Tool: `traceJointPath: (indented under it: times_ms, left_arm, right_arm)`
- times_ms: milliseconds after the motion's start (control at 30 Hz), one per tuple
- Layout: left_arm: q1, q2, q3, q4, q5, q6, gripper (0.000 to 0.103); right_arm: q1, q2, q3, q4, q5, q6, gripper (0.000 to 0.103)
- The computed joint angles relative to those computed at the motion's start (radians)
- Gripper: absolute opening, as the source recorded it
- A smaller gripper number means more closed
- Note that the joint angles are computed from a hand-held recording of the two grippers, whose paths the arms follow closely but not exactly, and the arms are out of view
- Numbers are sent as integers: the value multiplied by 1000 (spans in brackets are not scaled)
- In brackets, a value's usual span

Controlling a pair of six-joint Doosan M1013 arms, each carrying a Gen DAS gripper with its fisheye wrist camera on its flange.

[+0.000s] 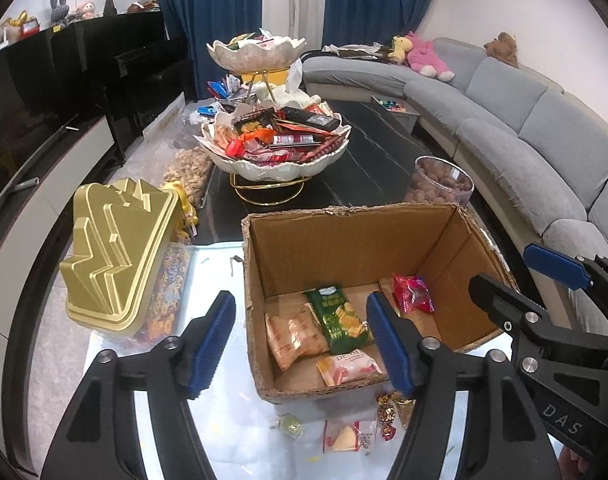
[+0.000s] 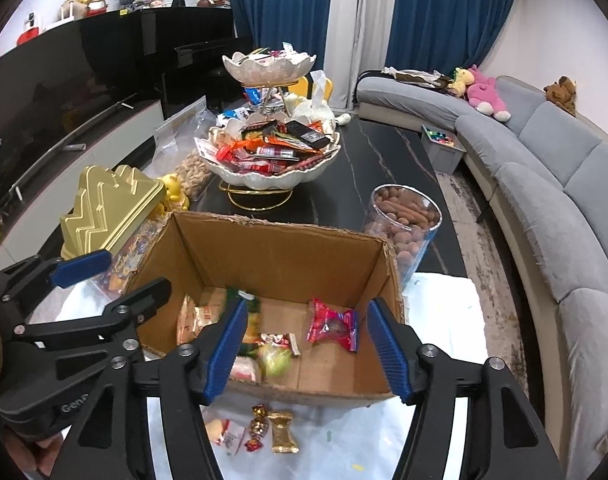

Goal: Organize snacks
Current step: 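Open both tools to drop the green pack and green-yellow candy into the box, then withdraw both open tools from the box toward the loose candies on the cloth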

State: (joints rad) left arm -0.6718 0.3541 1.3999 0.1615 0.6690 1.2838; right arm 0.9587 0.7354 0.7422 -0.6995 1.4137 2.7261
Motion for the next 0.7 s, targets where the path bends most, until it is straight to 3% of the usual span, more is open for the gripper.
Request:
traceJointPath:
  times_ms: [233,700]
  left_arm:
    - [-5,-22,14,29,-5,-17,77]
    - [-26,-78,47,76,-14,-47,78]
  right_arm:
    - [12,-12,7,-20,15,26,65]
    - [44,-40,22,-59,29,58,65]
